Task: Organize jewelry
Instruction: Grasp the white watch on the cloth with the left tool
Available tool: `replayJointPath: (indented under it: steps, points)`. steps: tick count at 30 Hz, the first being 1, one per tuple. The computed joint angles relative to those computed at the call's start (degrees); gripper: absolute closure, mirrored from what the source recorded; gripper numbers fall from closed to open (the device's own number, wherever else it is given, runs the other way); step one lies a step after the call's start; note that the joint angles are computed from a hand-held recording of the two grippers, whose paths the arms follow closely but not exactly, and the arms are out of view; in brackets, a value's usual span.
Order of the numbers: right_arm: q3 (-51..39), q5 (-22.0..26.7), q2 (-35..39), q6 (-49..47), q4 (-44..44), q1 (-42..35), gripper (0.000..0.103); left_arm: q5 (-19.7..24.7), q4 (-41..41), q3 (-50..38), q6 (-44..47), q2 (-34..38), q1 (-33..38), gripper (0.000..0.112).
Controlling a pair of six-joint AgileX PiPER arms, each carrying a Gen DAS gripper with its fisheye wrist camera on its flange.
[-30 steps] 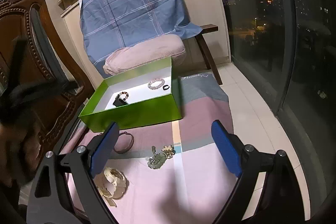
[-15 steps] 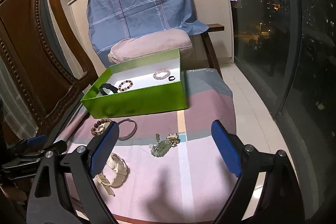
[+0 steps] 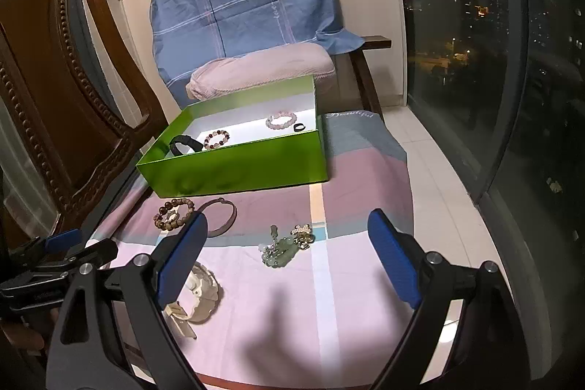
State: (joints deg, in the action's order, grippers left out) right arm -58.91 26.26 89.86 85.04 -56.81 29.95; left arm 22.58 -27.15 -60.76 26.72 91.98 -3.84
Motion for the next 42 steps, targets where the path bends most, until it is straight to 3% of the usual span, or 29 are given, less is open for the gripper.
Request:
replayJointPath:
  steps: [14,23,28,34,42]
  points:
    - [0.1,0.3,-0.2,-0.8,0.7,0.1,0.016,-0.3,0.9,0.2,-0.5,0.6,-1.3,0.014]
    - [-0.3,0.5,-0.3,-1.9,1.8,-0.3,0.016,1.3,-4.4,0.7,3.9,1.9,-3.9,0.016]
    - [-0.2,0.5,-0.3,-1.9,2.0,-0.8,0.016,0.7,-2.3,0.1,1.0,3.3,-7.7,0.025]
    - [0.6,0.2,-0.8,-2.3,2.3,-1.7,0.016,4.5,-1.0,-4.4,-5.4,8.2,-9.7,0.044]
    - [1.3,-0.1,-1.3,-4.6,4.2,-3.3,0.016,5.7,7.3,-9.6,-17.7,13.5,-12.1,0.049]
